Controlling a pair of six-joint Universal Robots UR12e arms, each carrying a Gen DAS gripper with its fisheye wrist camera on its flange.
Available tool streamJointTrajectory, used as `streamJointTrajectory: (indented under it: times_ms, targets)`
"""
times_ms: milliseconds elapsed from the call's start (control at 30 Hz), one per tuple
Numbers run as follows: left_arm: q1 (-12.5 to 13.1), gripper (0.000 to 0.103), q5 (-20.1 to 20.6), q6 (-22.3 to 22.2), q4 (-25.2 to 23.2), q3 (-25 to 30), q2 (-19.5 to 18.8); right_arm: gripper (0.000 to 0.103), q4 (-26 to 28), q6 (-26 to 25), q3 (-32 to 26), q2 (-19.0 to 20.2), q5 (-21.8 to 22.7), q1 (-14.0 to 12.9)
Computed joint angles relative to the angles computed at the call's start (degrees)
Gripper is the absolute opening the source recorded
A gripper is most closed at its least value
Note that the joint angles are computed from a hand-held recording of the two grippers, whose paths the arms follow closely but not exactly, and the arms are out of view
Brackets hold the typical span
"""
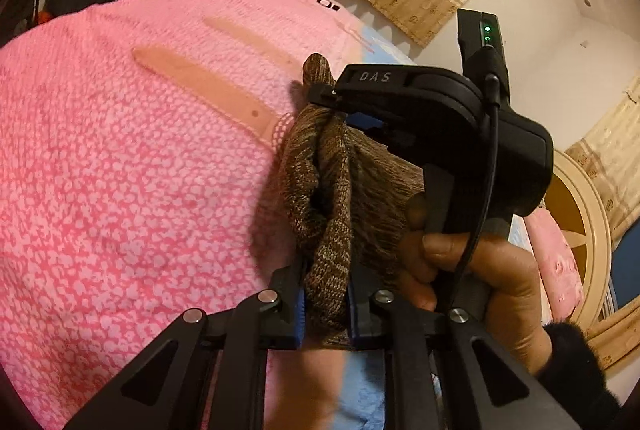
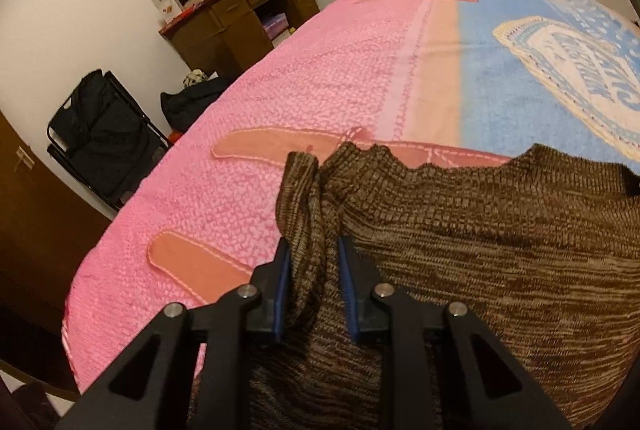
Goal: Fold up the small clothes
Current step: 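Lift the gripped side edge with both grippers and fold it over the other half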
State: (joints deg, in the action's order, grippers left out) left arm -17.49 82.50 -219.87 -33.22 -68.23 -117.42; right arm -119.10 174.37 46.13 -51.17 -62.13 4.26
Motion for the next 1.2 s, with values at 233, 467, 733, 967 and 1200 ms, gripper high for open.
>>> streamJointTrajectory:
  times_ms: [233,467,733,967,1200]
  targets:
    - [-0.51,0.015,-0.39,1.47,1.71,-0.01,0.18,0.025,-0.92,3.15,1.21,-1.24,5.57,-1.84]
    - [-1.55,0.015,-1.98,6.09,2.65,2.38,-0.77,0.024,-5.03,6.68,4.48,-3.32,9.35,-3.87]
    - [-2.48,0.015,-5.31,12.00,0.92,8.85,-4.29,0.024,-8.81,12.07,7.00,-4.93,13.71,-7.59]
    - [-4.11,0.015,-8.91,17.69,-3.13,16.16,-8.31,0.024,-10.98,14.62,9.61,-6.73,15.59,-11.39]
    - [-5.92,0.015,-11.44,22.16,-8.56,23.09,-12.12,0.023,-11.45,14.23,12.49,-8.53,14.77,-14.86]
